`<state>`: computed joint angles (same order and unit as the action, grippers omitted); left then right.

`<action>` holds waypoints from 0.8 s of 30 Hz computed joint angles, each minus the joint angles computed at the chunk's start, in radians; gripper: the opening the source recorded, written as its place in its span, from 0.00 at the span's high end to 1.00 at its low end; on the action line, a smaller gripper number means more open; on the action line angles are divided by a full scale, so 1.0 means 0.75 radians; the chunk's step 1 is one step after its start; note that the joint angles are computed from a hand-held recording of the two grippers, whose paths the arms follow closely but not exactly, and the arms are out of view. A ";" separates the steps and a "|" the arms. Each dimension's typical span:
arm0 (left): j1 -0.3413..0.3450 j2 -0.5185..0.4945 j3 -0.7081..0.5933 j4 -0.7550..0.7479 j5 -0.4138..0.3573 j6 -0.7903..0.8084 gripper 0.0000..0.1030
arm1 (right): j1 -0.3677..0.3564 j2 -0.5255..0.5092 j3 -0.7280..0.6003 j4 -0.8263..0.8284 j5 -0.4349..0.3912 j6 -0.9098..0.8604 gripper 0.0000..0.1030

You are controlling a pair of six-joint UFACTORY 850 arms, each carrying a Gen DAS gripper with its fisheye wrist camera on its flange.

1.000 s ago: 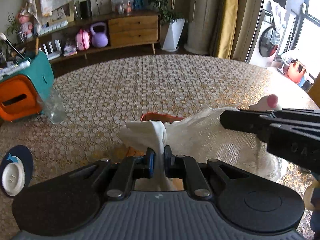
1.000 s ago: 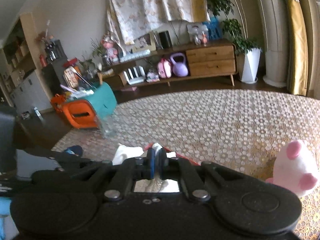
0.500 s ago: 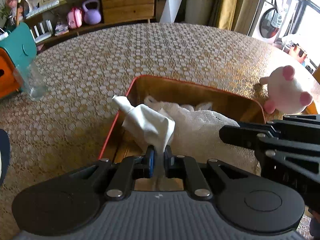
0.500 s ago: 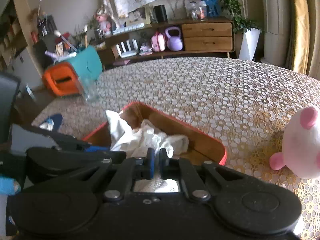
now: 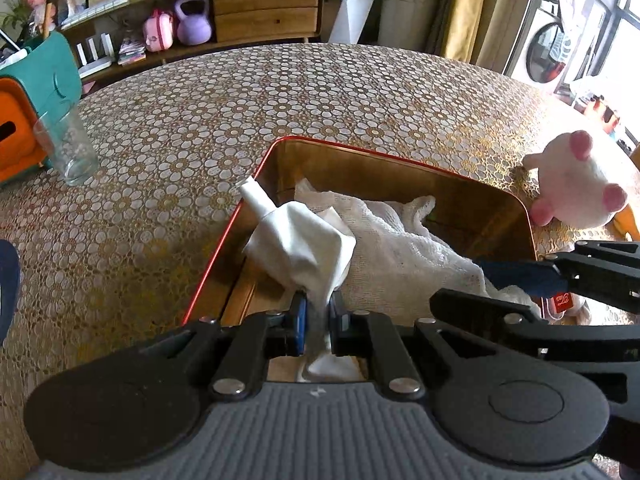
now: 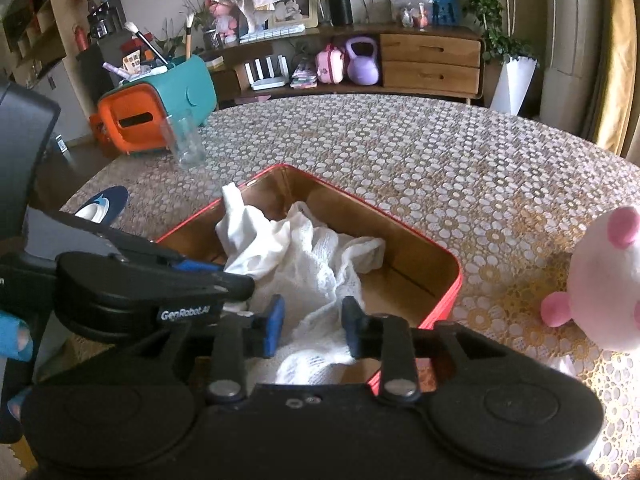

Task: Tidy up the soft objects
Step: 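Lower both cloths into the red tin and open both grippers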

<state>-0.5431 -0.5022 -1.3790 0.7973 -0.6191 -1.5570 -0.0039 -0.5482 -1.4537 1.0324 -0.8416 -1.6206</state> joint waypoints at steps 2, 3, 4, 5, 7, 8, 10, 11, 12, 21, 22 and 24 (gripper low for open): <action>-0.005 0.006 0.002 0.008 -0.008 -0.016 0.90 | -0.006 0.002 -0.001 0.008 -0.005 -0.010 0.66; -0.009 0.006 -0.002 0.011 -0.016 -0.020 0.90 | -0.011 0.004 -0.002 0.011 -0.009 -0.013 0.65; -0.011 0.009 0.002 0.023 -0.022 -0.031 0.90 | -0.013 0.007 0.000 0.018 -0.009 -0.016 0.64; -0.012 0.013 0.005 0.033 -0.025 -0.042 0.90 | -0.016 0.010 0.002 0.025 -0.008 -0.020 0.63; -0.018 0.019 0.004 0.044 -0.039 -0.055 0.90 | -0.024 0.018 0.006 0.037 -0.013 -0.025 0.61; -0.022 0.020 0.005 0.055 -0.044 -0.066 0.90 | -0.028 0.022 0.006 0.043 -0.018 -0.026 0.60; -0.030 0.024 0.007 0.074 -0.056 -0.086 0.89 | -0.037 0.030 0.010 0.054 -0.027 -0.031 0.57; -0.032 0.026 0.008 0.081 -0.058 -0.094 0.89 | -0.042 0.034 0.012 0.059 -0.034 -0.037 0.56; -0.035 0.028 0.007 0.083 -0.061 -0.099 0.89 | -0.047 0.042 0.020 0.068 -0.035 -0.048 0.53; -0.091 0.063 0.018 0.163 -0.101 -0.179 0.88 | -0.111 0.090 0.048 0.120 -0.100 -0.079 0.44; -0.103 0.068 0.016 0.172 -0.112 -0.183 0.88 | -0.121 0.095 0.049 0.123 -0.113 -0.077 0.43; -0.123 0.079 0.015 0.187 -0.120 -0.188 0.88 | -0.146 0.115 0.062 0.138 -0.132 -0.082 0.43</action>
<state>-0.6352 -0.4431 -1.3676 0.9373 -0.7093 -1.6979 -0.1136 -0.4619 -1.4074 1.1361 -0.9408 -1.6820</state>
